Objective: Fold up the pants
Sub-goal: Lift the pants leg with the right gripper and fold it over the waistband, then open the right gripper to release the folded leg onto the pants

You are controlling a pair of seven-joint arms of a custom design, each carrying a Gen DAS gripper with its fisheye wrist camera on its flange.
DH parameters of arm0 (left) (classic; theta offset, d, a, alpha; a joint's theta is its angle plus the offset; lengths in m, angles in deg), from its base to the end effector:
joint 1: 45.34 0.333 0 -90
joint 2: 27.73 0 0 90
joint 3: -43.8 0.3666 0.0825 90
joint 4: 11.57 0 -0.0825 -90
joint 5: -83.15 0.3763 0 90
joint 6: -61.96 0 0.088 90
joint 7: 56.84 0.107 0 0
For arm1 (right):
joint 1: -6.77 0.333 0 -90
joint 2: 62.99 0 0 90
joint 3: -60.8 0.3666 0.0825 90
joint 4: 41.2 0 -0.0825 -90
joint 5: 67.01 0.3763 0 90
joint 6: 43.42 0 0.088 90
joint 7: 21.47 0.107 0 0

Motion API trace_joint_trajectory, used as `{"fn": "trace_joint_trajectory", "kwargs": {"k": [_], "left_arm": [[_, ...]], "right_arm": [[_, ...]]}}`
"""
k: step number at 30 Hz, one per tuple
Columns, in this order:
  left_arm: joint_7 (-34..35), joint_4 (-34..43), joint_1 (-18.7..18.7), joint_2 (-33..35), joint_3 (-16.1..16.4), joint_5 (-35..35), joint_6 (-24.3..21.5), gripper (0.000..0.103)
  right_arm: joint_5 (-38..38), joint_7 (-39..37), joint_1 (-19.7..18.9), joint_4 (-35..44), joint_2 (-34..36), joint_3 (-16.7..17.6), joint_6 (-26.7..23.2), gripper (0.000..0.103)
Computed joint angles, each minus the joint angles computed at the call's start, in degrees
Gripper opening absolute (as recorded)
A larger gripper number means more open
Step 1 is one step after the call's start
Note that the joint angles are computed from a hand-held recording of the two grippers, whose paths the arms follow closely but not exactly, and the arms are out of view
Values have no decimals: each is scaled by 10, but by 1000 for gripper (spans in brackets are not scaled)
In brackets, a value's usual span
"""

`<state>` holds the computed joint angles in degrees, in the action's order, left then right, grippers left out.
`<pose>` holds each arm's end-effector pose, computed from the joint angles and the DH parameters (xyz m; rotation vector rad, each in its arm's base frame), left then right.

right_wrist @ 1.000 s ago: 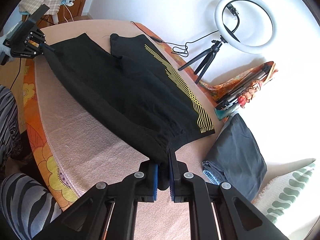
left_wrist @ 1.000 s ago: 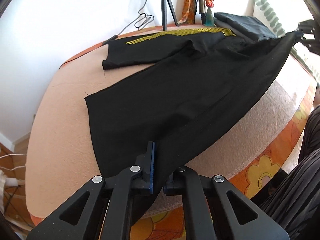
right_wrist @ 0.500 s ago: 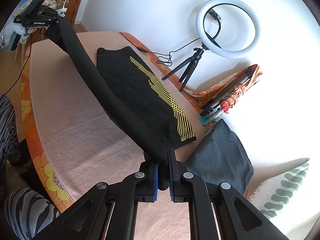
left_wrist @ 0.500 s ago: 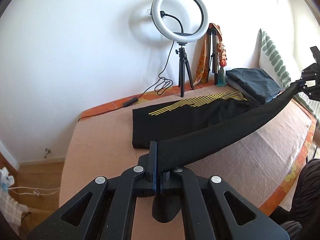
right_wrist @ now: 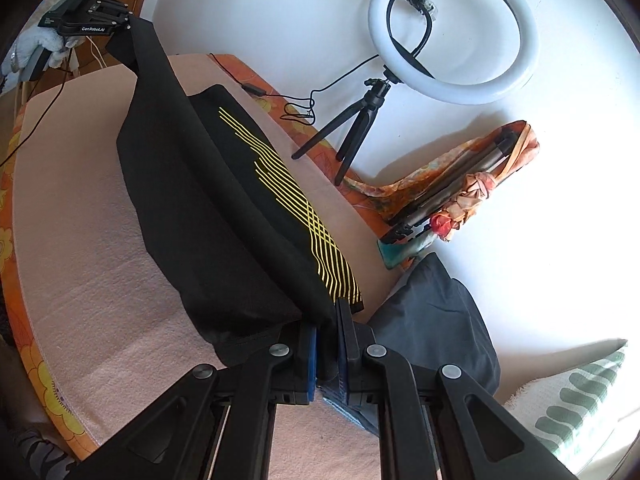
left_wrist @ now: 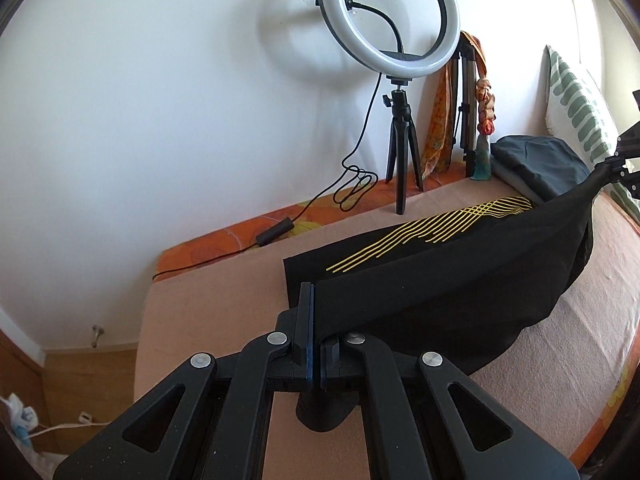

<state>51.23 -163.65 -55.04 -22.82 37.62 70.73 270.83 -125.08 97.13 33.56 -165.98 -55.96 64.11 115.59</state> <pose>0.4620 -0.1020 0.3791 -1.3635 1.9434 -0.7916 0.4798 0.3201 0.4274 -2.5851 0.8976 -0.9272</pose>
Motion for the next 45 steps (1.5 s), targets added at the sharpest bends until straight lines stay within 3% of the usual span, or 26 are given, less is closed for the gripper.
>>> {"fn": "trace_joint_trajectory", "kwargs": {"k": [3, 7, 11, 15, 19, 24, 28, 31, 33, 35, 38, 41, 42, 44, 45], "left_arm": [[37, 49, -18, 40, 14, -29, -22, 0], [93, 116, -80, 88, 73, -86, -67, 0], [68, 174, -86, 128, 100, -56, -130, 0], [57, 237, -136, 175, 163, -38, -198, 0], [32, 285, -140, 213, 178, -7, -248, 0], [11, 330, -92, 240, 138, 24, -306, 0], [-30, 340, -126, 252, 180, 64, -311, 5], [-67, 345, -138, 258, 201, 82, -309, 17], [-84, 347, -127, 259, 195, 88, -311, 25], [-95, 347, -113, 258, 185, 98, -314, 26], [-124, 348, -114, 257, 197, 115, -318, 28], [-153, 345, -86, 249, 179, 116, -315, 29], [-170, 339, -94, 246, 192, 121, -311, 29], [-199, 330, -118, 245, 224, 137, -303, 29], [-202, 325, -112, 244, 219, 145, -293, 29]], "right_arm": [[6, -7, 2, 38, 40, -8, -10, 6], [25, -21, 12, 82, 84, -27, -16, 5], [77, -64, 13, 122, 125, -49, -12, 5], [131, -104, 15, 170, 174, -70, -20, 5], [180, -143, 23, 214, 222, -88, -37, 5], [234, -181, 35, 256, 266, -107, -53, 5], [263, -202, 43, 274, 285, -119, -68, 5], [273, -213, 48, 281, 291, -127, -77, 5], [284, -217, 49, 290, 296, -128, -90, 6], [307, -227, 39, 305, 303, -119, -104, 6], [335, -239, 30, 322, 312, -113, -119, 6], [346, -241, 31, 331, 319, -115, -124, 7], [351, -235, 32, 335, 322, -117, -126, 9], [369, -213, 28, 342, 324, -120, -128, 34], [389, -208, 18, 347, 324, -112, -130, 38]]}}
